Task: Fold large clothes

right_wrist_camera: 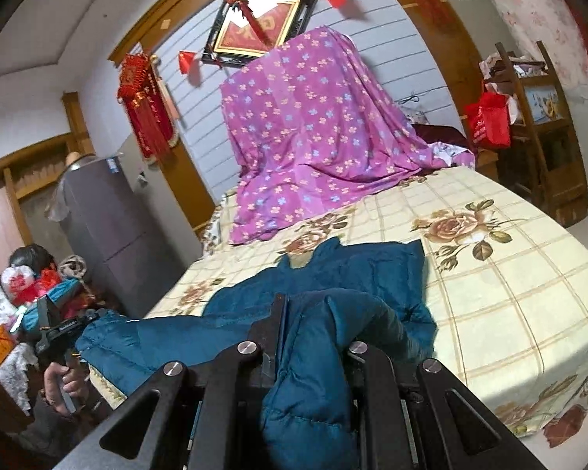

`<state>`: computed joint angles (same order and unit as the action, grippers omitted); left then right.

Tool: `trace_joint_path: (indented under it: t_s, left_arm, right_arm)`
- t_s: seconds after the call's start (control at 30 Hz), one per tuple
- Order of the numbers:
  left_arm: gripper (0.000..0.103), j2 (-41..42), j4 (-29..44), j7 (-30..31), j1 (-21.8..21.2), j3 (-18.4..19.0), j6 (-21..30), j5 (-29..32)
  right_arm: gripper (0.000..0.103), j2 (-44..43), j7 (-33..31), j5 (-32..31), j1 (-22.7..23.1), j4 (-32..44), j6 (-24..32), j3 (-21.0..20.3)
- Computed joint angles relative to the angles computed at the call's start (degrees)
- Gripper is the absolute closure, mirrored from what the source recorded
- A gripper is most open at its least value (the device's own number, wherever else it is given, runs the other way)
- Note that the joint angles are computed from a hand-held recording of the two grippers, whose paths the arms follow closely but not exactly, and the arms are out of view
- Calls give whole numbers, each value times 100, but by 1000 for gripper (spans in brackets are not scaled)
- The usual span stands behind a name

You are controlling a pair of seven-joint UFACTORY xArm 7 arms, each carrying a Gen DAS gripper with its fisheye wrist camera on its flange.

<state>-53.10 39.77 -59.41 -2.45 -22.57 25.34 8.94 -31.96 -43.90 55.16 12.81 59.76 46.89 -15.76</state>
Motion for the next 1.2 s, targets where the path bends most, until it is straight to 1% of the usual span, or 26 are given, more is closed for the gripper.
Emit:
trace_joint_path:
  t_s: [0.1, 0.17, 0.23, 0.33, 0.4, 0.43, 0.47, 0.5, 0.53, 0.57, 0.63, 0.7, 0.77, 0.9, 0.93, 0.97, 1.07, 1.1, 1.17, 1.2]
  left_arm:
    - [91, 396, 301, -30, 336, -86, -82, 160]
    - [91, 625, 460, -26, 469, -48, -245, 240]
    - [91, 1050, 820, 0, 680, -14, -442, 342]
    - [91, 1683, 1371, -12, 1055, -72, -586, 597]
    - [91, 2333, 1920, -115, 1453, -254, -571, 944]
    - [91, 2539, 2067, -226, 1561, -303, -583, 1101]
    - [91, 2865, 2325, -328, 1740, -431, -505, 1350]
    - [91, 3234, 2607, -541, 1988, -637, -394, 1685]
    - [91, 3443, 2758, -665, 2083, -719, -314, 1934]
    - [91, 3743, 2973, -842, 2228, -883, -168, 2289]
    - [91, 4408, 3445, -1338, 2450, -1236, 243, 3136]
    - [91, 4928, 3780, -1805, 2420, -1393, 608, 3884]
    - [91, 5339, 4003, -2155, 2256, -1381, 863, 4373]
    - [91, 5945, 4262, -2601, 1908, -1107, 969, 4869]
    - [91, 6107, 4357, -2606, 1814, -1039, 1012, 4907]
    - [91, 6271, 4447, -2599, 1726, -963, 1041, 4941]
    - [91, 6650, 4677, -2612, 1446, -736, 1142, 5012]
    - [91, 6773, 4755, -2567, 1360, -667, 1196, 4987]
    - [90, 6981, 4917, -2369, 1256, -560, 1210, 4789]
    - [90, 7071, 4986, -2203, 1255, -536, 1174, 4572]
  right_arm:
    - [90, 397, -54, -7, 36, 298, -431, 212]
    - [90, 755, -49, 128, 90, 609, -702, 289]
    - [90, 1113, -14, 285, 95, 955, -911, 367]
    - [90, 1874, -69, 567, 47, 1730, -1322, 571]
    - [90, 2483, 98, 584, -59, 2376, -1461, 735]
    - [90, 2763, 190, 548, -115, 2668, -1526, 824]
    - [90, 3130, 363, 462, -165, 3035, -1622, 923]
    - [90, 3479, 610, 295, -210, 3380, -1697, 1016]
    - [90, 3700, 763, 168, -254, 3601, -1742, 1092]
    - [90, 4055, 1049, -40, -266, 3933, -1844, 1161]
    - [90, 4522, 1493, -446, -252, 4336, -2050, 1251]
    - [90, 4970, 1972, -846, -181, 4677, -2303, 1291]
    - [90, 5331, 2295, -1111, -173, 4961, -2448, 1336]
    - [90, 5909, 2692, -1307, -321, 5343, -2605, 1564]
    - [90, 5988, 2798, -1414, -335, 5359, -2624, 1584]
    - [90, 6134, 3069, -1649, -288, 5474, -2546, 1503]
    - [90, 6650, 3971, -2447, -154, 6140, -1995, 1178]
    - [90, 6863, 4136, -2623, -172, 6445, -1806, 1168]
    - [90, 7203, 4279, -2925, -220, 6907, -1550, 1218]
    - [89, 7420, 4415, -3098, -242, 7241, -1302, 1219]
